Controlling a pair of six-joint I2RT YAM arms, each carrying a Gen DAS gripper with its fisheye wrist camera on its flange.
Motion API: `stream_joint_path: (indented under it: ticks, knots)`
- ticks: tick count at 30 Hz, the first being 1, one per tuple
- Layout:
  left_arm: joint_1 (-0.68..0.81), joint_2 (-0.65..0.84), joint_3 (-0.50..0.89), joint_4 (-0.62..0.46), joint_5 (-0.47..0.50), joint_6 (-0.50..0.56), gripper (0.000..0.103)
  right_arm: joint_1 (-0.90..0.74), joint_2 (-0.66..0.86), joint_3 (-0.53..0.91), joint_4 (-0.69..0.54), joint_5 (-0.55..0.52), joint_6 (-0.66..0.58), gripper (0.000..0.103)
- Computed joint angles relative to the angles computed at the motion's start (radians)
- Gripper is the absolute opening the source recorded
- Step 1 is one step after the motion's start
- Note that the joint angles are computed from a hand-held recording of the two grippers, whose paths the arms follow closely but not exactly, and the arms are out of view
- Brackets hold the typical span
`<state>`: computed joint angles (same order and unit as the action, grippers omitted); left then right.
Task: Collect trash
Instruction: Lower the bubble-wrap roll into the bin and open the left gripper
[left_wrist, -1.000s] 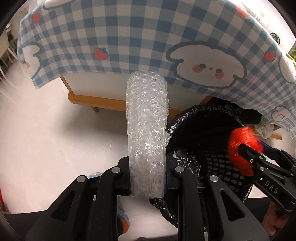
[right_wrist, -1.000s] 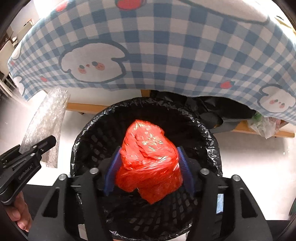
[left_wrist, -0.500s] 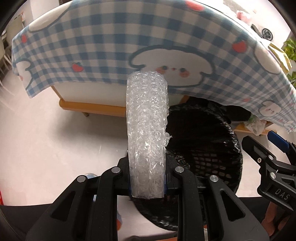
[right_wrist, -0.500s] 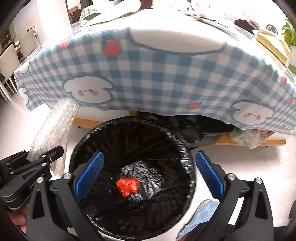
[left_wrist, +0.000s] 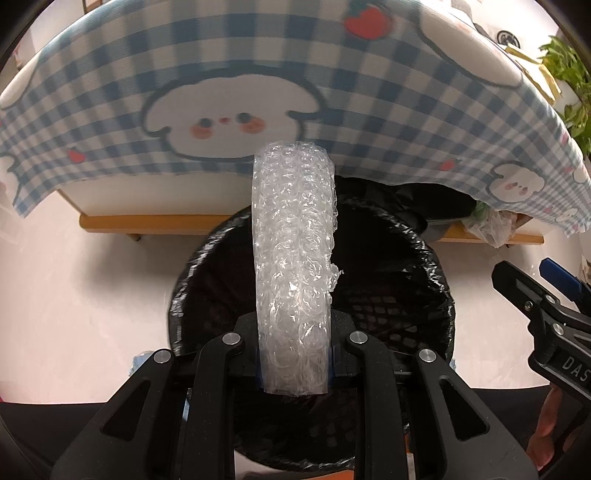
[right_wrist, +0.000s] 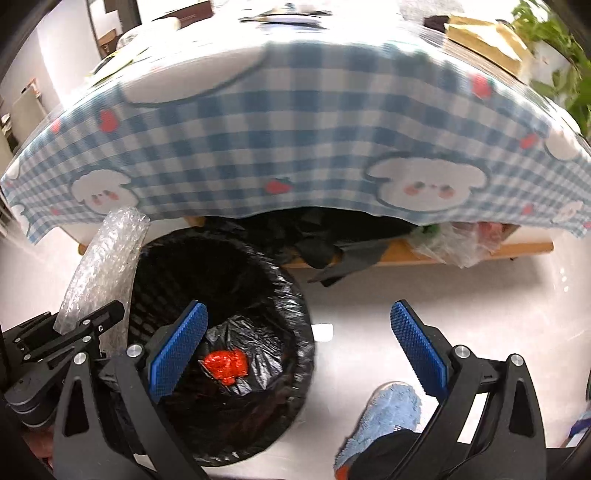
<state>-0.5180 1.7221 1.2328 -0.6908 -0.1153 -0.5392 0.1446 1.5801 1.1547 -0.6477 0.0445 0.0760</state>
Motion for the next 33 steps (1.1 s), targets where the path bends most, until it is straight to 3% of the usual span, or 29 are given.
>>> stream_joint_path:
  ticks: [5,18,33]
  knots:
    - [-0.048,0.068,0.039,0.01,-0.038,-0.023,0.021,-0.059,-0.006,-0.018,0.001,-0.016,-0.035,0.095]
    - [-0.059,0.118,0.046,0.057,-0.025,-0.022,0.025,-0.087,0.005,-0.024,-0.002,-0.024,-0.048,0.095]
    - [-0.049,0.038,0.048,0.018,-0.109,-0.012,0.082,-0.046,-0.01,-0.004,-0.017,0.001,-0.032,0.096]
